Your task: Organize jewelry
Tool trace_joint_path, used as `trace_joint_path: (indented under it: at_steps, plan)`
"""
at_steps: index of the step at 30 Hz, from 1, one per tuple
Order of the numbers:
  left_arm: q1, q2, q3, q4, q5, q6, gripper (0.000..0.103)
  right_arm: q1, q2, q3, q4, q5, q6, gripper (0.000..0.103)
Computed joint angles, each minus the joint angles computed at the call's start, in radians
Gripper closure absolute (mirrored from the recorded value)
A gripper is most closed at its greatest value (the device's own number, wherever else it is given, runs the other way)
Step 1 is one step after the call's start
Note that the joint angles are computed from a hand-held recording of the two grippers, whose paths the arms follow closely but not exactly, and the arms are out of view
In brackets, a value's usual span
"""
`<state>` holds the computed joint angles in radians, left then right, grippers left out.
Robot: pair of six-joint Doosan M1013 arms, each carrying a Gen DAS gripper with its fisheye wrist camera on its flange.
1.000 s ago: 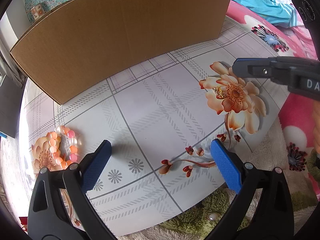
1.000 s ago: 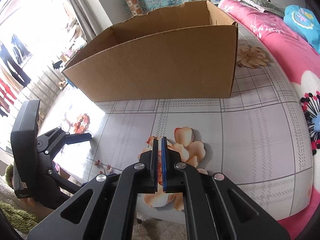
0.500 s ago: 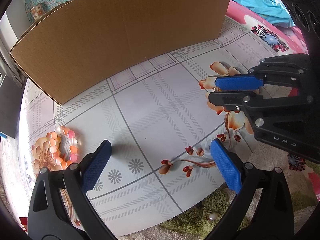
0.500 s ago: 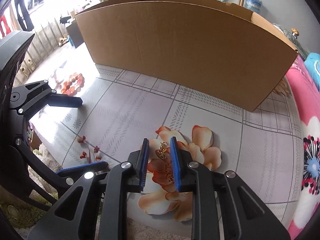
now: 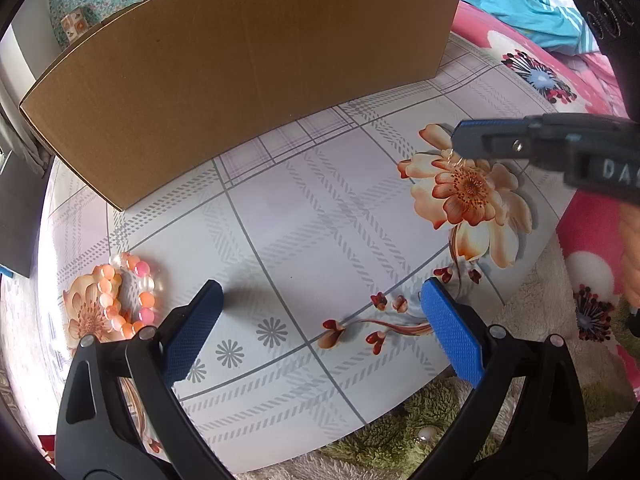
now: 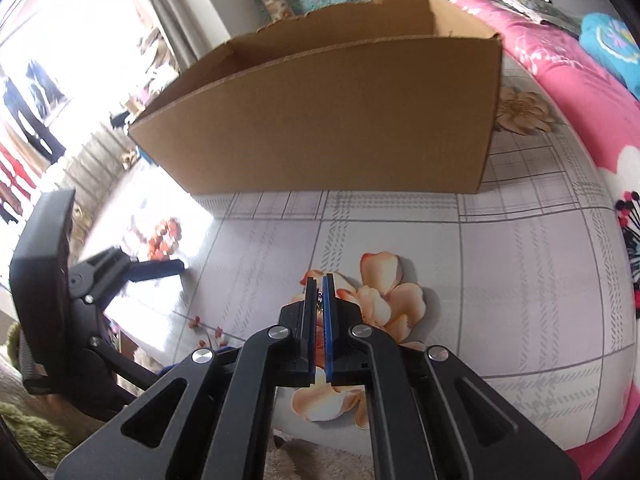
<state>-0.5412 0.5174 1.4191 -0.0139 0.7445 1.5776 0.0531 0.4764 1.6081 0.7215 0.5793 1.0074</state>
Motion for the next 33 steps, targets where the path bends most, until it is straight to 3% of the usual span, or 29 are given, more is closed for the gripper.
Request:
trace_joint_path:
  at_steps: [10, 14, 19, 21, 28, 33]
  plan:
    - [0.002, 0.000, -0.003, -0.014, -0.001, 0.018, 0.007, -0.029, -0.027, 0.019, 0.146, -0.013, -0.064, 0.100]
    - [0.012, -0.036, 0.043, -0.021, -0.101, 0.021, 0.008, -0.025, -0.027, 0.021, 0.156, -0.017, -0.069, 0.100]
    - [0.033, -0.077, 0.094, 0.054, -0.199, -0.079, 0.009, -0.018, -0.013, 0.015, 0.180, -0.002, -0.077, 0.100]
    - [0.042, -0.089, 0.107, 0.115, -0.216, -0.154, 0.025, -0.015, -0.008, 0.012, 0.191, 0.004, -0.085, 0.100]
    - [0.081, -0.068, 0.071, 0.131, -0.150, -0.256, 0.050, -0.008, 0.005, -0.003, 0.189, 0.026, -0.090, 0.100]
    - [0.100, -0.056, 0.060, 0.064, -0.114, -0.209, 0.062, -0.007, 0.003, -0.005, 0.192, 0.027, -0.093, 0.100]
